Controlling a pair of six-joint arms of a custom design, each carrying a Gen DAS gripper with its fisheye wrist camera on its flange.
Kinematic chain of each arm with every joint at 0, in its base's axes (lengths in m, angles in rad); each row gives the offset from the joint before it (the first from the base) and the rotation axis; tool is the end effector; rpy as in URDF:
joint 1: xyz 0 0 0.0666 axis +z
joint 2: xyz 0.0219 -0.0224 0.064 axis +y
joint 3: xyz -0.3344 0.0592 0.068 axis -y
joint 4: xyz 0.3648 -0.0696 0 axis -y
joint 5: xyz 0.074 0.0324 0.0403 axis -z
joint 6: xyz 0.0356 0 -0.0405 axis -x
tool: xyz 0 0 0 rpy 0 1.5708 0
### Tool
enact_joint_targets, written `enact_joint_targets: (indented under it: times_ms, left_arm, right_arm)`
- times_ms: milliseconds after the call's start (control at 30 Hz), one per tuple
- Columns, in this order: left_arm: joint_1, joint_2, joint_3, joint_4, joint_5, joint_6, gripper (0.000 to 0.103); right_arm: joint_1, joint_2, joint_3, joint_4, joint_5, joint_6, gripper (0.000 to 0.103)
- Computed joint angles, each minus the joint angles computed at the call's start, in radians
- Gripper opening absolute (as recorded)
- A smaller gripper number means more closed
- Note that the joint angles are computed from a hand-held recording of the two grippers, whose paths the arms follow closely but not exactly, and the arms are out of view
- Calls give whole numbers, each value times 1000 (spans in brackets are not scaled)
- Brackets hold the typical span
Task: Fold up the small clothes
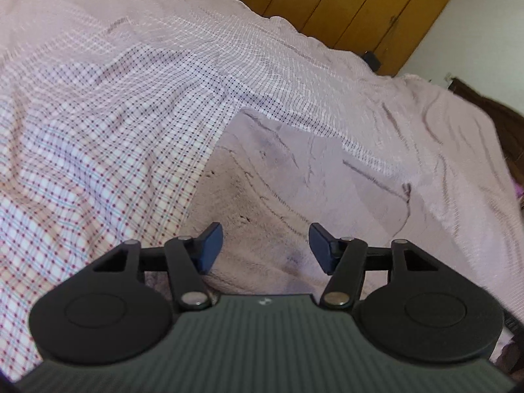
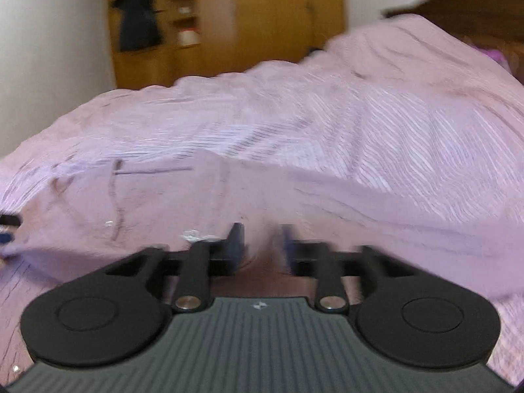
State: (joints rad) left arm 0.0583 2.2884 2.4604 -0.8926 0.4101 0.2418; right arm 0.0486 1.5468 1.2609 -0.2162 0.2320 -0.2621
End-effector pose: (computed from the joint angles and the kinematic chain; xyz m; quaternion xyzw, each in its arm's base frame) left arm 0.7321 0.0281 0.3297 -0.0503 0.8944 -0.2217 0.3851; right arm 0.5268 0.0170 0.3112 0.1497 0.8437 -0.0201 0.5152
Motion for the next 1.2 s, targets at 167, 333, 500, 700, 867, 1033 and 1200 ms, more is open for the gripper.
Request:
enact_joint_targets:
  times_ms: [167, 333, 500, 700, 867, 1033, 1200]
  left_arm:
    - [-22, -42, -69, 26, -59, -86, 61]
    - [-31, -47, -83, 33, -86, -136, 61]
    - [-22, -56, -96, 36, -65, -133, 61]
    - [-8, -57, -101, 64, -27, -49, 61]
    - [-7, -68, -144, 167, -48, 73, 61]
    - [4, -65, -151, 197, -19, 107, 61]
    - [3, -60, -135, 178, -24, 118, 61]
  right_arm:
    - [-71, 68, 138, -175, -315, -341, 84]
    - [-30, 172, 323, -360, -286, -197, 78]
    - [4, 230, 406, -375, -213, -81, 20]
    - [14, 135, 344, -133, -158, -21, 14]
    - [23, 71, 287, 163, -144, -10, 7]
    - [15, 68, 315, 101, -124, -3, 3]
    - [-26, 206, 485, -270, -193, -109, 53]
